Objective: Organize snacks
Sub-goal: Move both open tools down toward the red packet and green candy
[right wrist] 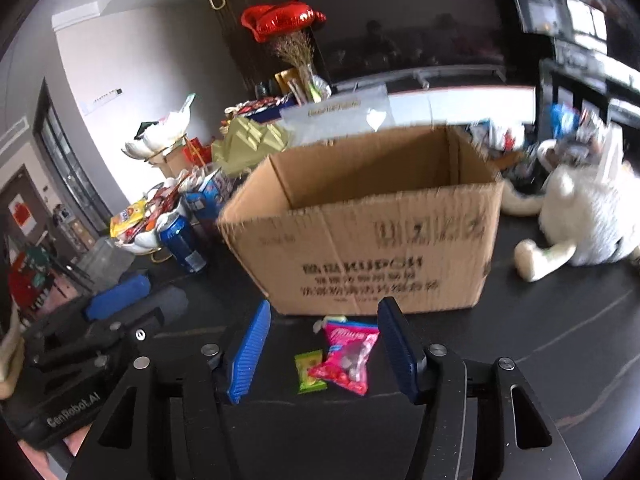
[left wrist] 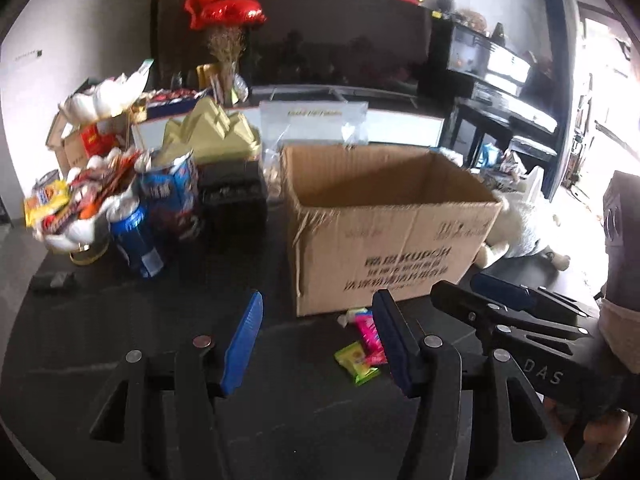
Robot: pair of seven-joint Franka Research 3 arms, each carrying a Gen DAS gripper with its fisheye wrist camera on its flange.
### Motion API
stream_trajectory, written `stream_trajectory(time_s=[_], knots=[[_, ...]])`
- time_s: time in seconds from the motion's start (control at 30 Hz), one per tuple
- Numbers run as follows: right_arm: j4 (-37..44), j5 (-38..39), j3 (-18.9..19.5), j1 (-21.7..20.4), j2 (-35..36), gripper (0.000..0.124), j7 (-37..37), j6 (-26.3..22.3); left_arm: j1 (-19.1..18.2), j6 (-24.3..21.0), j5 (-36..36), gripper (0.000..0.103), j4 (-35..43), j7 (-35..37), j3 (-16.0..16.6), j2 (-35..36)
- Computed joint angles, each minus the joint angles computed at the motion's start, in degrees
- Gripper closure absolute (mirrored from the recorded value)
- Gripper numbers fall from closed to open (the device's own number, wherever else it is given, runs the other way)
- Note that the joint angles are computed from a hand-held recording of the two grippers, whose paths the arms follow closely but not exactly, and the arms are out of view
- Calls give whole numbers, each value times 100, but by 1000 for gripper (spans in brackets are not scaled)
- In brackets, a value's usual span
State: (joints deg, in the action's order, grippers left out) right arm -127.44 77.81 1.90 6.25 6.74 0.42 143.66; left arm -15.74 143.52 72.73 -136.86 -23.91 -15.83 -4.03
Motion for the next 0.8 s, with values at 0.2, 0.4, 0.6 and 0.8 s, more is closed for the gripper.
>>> stream_trajectory(time_s=[0.2, 0.4, 0.6, 0.8], knots=[[177, -36, 117, 59, 456, 67, -42, 308, 55, 312, 136, 47, -90, -293, 119, 307], [334, -317, 259, 41, 859, 67, 278, 367, 80, 651, 441, 47, -100, -692, 261, 641], [498, -551, 405, 26, 1228, 67, 657, 592, 26, 668, 490, 47, -25, -704, 351, 901], [616, -769, 534, -33, 1452, 67, 844, 636, 27, 948, 620, 47, 48, -750, 449, 1126]])
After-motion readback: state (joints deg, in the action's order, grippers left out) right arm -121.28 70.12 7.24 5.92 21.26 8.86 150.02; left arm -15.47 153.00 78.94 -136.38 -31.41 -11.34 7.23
